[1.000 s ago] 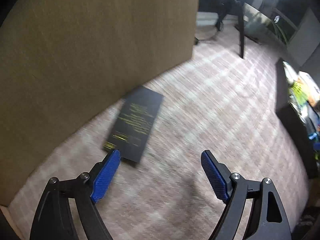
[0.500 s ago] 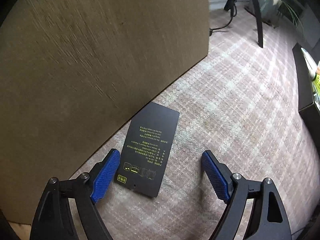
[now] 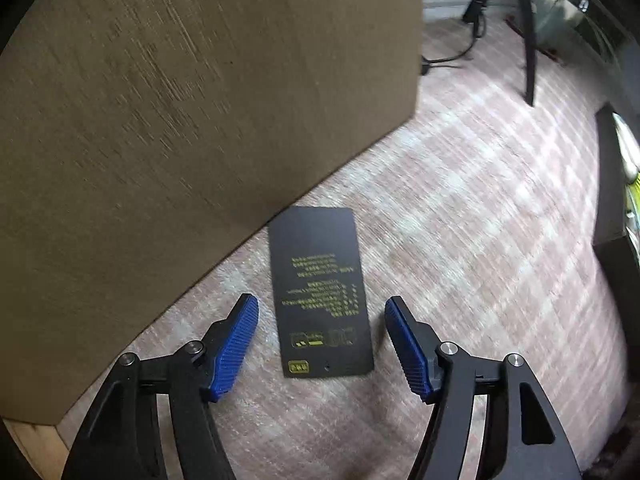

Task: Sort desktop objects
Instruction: 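Move the left tool back to the black instruction card on the cloth, then grasp the black instruction card with the left tool and lift it, then carry the black card over the bin and open the left tool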

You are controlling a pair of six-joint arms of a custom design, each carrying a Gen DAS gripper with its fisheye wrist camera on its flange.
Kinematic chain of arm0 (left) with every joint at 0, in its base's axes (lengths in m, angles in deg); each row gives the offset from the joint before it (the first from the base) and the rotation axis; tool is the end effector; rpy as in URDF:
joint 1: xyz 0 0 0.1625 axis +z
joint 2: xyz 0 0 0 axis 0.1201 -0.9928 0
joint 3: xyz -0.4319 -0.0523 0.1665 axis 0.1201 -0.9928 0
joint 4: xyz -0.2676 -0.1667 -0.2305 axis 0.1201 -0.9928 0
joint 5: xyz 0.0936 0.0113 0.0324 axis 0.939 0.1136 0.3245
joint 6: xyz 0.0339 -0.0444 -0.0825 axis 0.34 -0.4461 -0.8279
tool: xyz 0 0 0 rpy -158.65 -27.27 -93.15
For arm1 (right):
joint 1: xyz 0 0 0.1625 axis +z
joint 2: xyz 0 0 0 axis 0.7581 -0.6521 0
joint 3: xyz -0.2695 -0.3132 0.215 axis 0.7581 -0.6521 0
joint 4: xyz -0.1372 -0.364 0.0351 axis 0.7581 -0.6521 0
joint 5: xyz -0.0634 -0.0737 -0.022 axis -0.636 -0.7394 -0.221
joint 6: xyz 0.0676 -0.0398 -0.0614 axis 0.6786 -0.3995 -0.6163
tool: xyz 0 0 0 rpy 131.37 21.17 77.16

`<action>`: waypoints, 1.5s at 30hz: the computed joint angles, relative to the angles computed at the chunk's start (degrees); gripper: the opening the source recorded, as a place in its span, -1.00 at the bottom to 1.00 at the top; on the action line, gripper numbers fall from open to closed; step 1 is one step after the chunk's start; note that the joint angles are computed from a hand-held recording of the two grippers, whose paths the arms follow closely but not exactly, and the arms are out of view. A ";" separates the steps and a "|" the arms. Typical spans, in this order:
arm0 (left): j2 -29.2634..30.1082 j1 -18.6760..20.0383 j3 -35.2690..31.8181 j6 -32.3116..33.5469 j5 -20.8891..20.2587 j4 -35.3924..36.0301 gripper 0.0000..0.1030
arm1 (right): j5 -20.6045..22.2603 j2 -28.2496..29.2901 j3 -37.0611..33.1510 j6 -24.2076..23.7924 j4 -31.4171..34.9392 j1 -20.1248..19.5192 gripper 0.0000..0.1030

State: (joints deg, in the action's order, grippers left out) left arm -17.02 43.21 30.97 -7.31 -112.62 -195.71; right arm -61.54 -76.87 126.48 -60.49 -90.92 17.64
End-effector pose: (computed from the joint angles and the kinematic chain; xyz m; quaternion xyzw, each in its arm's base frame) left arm -0.2741 -0.6326 0.0525 0.3082 0.8827 -0.0015 0.3548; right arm -0.0050 -0.3047 0.3198 -0.0985 -0.9601 0.2038 0.1641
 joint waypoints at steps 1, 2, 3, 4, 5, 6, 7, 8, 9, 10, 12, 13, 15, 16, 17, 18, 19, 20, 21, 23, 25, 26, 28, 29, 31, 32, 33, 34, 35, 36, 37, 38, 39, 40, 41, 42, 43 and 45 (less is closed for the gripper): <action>0.62 -0.10 -0.80 -0.57 0.56 1.40 0.35 | 0.09 -0.30 0.08 -0.05 0.13 0.01 -0.28; 1.12 -0.15 -1.47 -1.05 0.64 2.16 0.36 | 0.12 -0.55 0.15 -0.06 0.25 0.04 -0.28; 1.44 -0.14 -2.09 -1.43 0.26 2.59 0.35 | 0.20 -0.84 0.21 -0.11 0.38 -0.01 -0.28; 1.93 0.01 -3.27 -2.14 -0.79 4.06 0.35 | 0.36 -1.23 0.31 -0.13 0.54 -0.08 -0.28; 2.29 0.06 -4.02 -2.66 -1.35 4.91 0.35 | 0.53 -1.56 0.41 -0.23 0.59 -0.26 -0.28; 2.70 0.08 -4.78 -3.06 -1.95 5.67 0.35 | 0.77 -1.99 0.52 -0.37 0.66 -0.54 -0.28; 3.04 0.01 -5.34 -3.51 -2.09 6.38 0.35 | 1.01 -2.46 0.68 -0.53 0.79 -0.82 -0.28; 3.34 -0.11 -5.92 -4.28 -1.93 7.37 0.34 | 1.32 -3.01 0.86 -0.71 0.91 -1.21 -0.28; 3.49 -0.09 -6.37 -5.09 -2.28 8.06 0.30 | 1.56 -3.41 0.92 -0.83 1.11 -1.52 -0.28; 3.49 -0.03 -6.55 -5.69 -2.68 8.32 0.28 | 2.08 -4.24 1.08 -1.15 1.58 -2.10 -0.28; 3.38 -0.33 -6.31 -6.70 -2.77 8.41 0.08 | 2.84 -5.74 1.43 -1.75 2.23 -3.03 -0.28; 3.18 -0.75 -5.64 -7.08 -2.87 7.88 -0.01 | 3.08 -6.13 1.52 -1.97 2.36 -3.35 -0.28; 2.91 -1.77 -4.02 -7.64 -2.41 6.81 -0.16 | 3.79 -7.53 1.74 -2.64 3.08 -4.39 -0.28; 2.77 -2.27 -3.15 -7.62 -2.26 6.03 -0.19 | 4.19 -8.14 1.79 -2.92 3.43 -4.93 -0.28; 2.71 -2.76 -2.44 -7.71 -2.16 5.55 -0.22 | 4.63 -8.70 1.83 -3.27 3.77 -5.49 -0.28; 2.69 -3.06 -2.08 -7.96 -2.14 5.37 -0.29 | 5.05 -9.30 1.88 -3.71 4.11 -6.10 -0.28; 2.69 -3.38 -1.84 -8.51 -2.21 5.43 -0.31 | 5.21 -9.77 1.92 -3.88 4.42 -6.38 -0.28; 2.71 -3.70 -1.71 -8.67 -2.22 5.55 -0.35 | 5.46 -10.38 2.00 -4.24 4.82 -6.81 -0.28; 2.70 -3.91 -1.62 -8.72 -2.42 5.66 -0.35 | 5.69 -11.19 2.08 -4.76 5.50 -7.23 -0.28; 2.81 -4.41 -1.59 -8.89 -3.27 6.34 -0.35 | 6.04 -13.01 2.25 -5.67 6.63 -7.77 -0.28; 3.13 -5.40 -1.43 -8.96 -1.06 6.33 -0.32 | 6.36 -14.34 2.43 -6.22 7.13 -8.34 -0.28; 3.35 -5.54 -2.00 -9.78 -0.47 7.01 -0.06 | 6.80 -15.22 2.44 -6.53 7.79 -8.93 -0.28; 3.73 -5.26 -3.57 -11.48 -0.91 8.04 0.35 | 8.22 -18.17 2.66 -7.78 9.86 -11.21 -0.28; 4.08 -5.08 -4.62 -12.10 -0.92 8.74 0.36 | 8.60 -19.19 2.74 -8.26 10.54 -12.07 -0.28; 5.38 -4.64 -7.65 -14.01 -0.53 12.41 0.36 | 9.76 -21.52 2.89 -9.44 12.26 -14.33 -0.28; 5.87 -4.41 -8.71 -14.61 -0.76 13.66 0.36 | 10.48 -22.76 2.97 -9.98 13.32 -15.52 -0.28; 6.48 -4.03 -10.05 -15.38 -1.70 15.20 0.36 | 11.09 -23.77 3.01 -10.45 14.24 -16.48 -0.28; 6.90 -3.70 -11.03 -15.82 -2.92 16.33 0.36 | 12.09 -25.34 3.07 -11.27 15.67 -18.05 -0.28; 7.34 -3.45 -11.87 -16.32 -4.00 17.29 0.37 | 12.81 -26.61 3.05 -11.96 16.83 -19.24 -0.28; 7.47 -3.52 -11.96 -16.70 -4.21 16.87 0.38 | 13.61 -27.97 3.13 -12.70 17.86 -20.58 -0.28; 7.67 -3.62 -12.26 -17.04 -4.42 17.11 0.38 | 14.31 -29.10 3.17 -13.34 18.65 -21.74 -0.28; 7.82 -3.80 -12.40 -17.08 -4.39 17.18 0.38 | 14.94 -29.93 3.19 -13.82 19.25 -22.73 -0.28; 7.86 -3.90 -12.50 -17.33 -4.46 17.33 0.36 | 15.89 -31.07 3.16 -14.46 20.18 -24.13 -0.28; 7.81 -3.95 -12.46 -17.79 -4.88 17.24 0.33 | 16.45 -31.84 3.08 -14.89 20.95 -24.98 -0.28; 7.61 -4.06 -12.15 -17.91 -5.57 16.73 0.21 | 17.21 -32.73 3.01 -15.41 21.91 -26.06 -0.28; 7.38 -4.43 -11.61 -17.94 -5.61 16.25 0.09 | 18.07 -33.64 2.97 -16.03 22.92 -27.12 -0.28; 7.20 -4.80 -11.07 -17.81 -5.57 15.83 0.02 | 18.62 -34.14 2.93 -16.54 23.50 -27.79 -0.28; 6.95 -5.84 -10.01 -18.58 -4.97 15.78 0.01 | 19.88 -36.02 2.89 -18.12 25.50 -29.56 -0.28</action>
